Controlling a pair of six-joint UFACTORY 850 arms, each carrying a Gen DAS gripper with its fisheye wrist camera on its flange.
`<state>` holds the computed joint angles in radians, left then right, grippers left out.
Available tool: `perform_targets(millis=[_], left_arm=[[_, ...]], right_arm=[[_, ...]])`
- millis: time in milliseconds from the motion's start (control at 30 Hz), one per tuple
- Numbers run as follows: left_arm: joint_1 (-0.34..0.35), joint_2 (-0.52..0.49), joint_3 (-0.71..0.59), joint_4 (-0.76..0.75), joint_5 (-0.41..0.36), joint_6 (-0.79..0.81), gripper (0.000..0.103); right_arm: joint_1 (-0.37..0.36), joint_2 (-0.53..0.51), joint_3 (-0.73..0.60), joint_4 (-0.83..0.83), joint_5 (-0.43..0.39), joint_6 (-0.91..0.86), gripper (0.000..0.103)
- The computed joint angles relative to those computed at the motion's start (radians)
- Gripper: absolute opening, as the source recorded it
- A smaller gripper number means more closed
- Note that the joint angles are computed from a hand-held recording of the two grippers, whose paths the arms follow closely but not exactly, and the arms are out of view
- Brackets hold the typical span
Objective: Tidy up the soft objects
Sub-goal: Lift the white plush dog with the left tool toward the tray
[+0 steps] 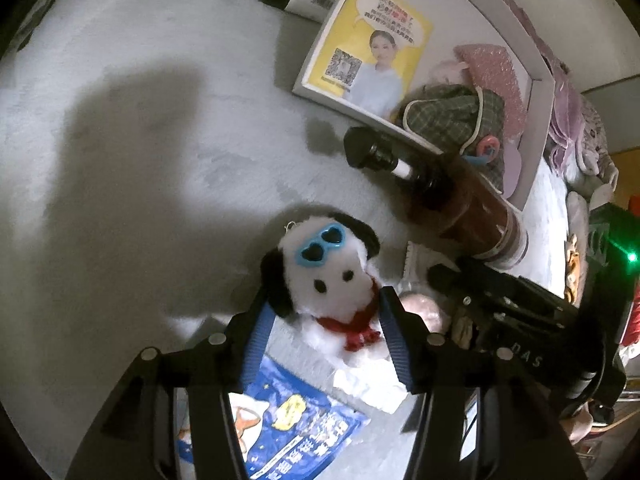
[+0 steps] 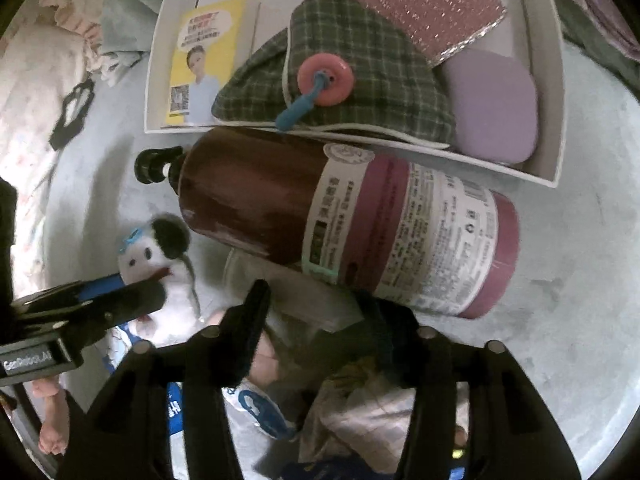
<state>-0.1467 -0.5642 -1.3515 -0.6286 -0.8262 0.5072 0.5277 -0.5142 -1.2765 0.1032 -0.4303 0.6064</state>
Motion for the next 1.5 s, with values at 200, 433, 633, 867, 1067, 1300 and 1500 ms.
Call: perform_targets(millis=[200, 433, 633, 867, 1067, 1300, 1500], left_arm=[[-0.004, -0.003, 0.003, -0.043, 0.005, 0.034, 0.04], [0.011, 0.034, 0.03, -0.118, 0.021, 0.095, 0.034], [0.017, 0.083, 0.058, -0.085, 0.09, 0.071, 0.034], [0.047, 0.096, 0.064, -0.083, 0.108, 0.06, 0.034], [0.053, 0.102, 0.071, -0.102, 0.103, 0.092, 0.034], [0.054, 0.075, 0.052, -0.151, 0.053, 0.136, 0.034], [0.038, 0.034, 0.028, -0.21, -0.022, 0.195, 0.034]], right_arm=[[-0.014, 0.027, 0.044, 0.158, 0.065, -0.179, 0.06], [-0.035, 0.068, 0.098, 0.549, 0.12, -0.567, 0.029], [-0.021, 0.04, 0.058, 0.703, 0.142, -0.724, 0.016], [-0.022, 0.072, 0.091, 0.976, 0.18, -0.998, 0.01], [-0.017, 0.073, 0.088, 0.941, 0.19, -0.968, 0.009], [-0.029, 0.041, 0.066, 0.746, 0.142, -0.755, 0.009], [-0.032, 0.016, 0.041, 0.621, 0.101, -0.622, 0.009]])
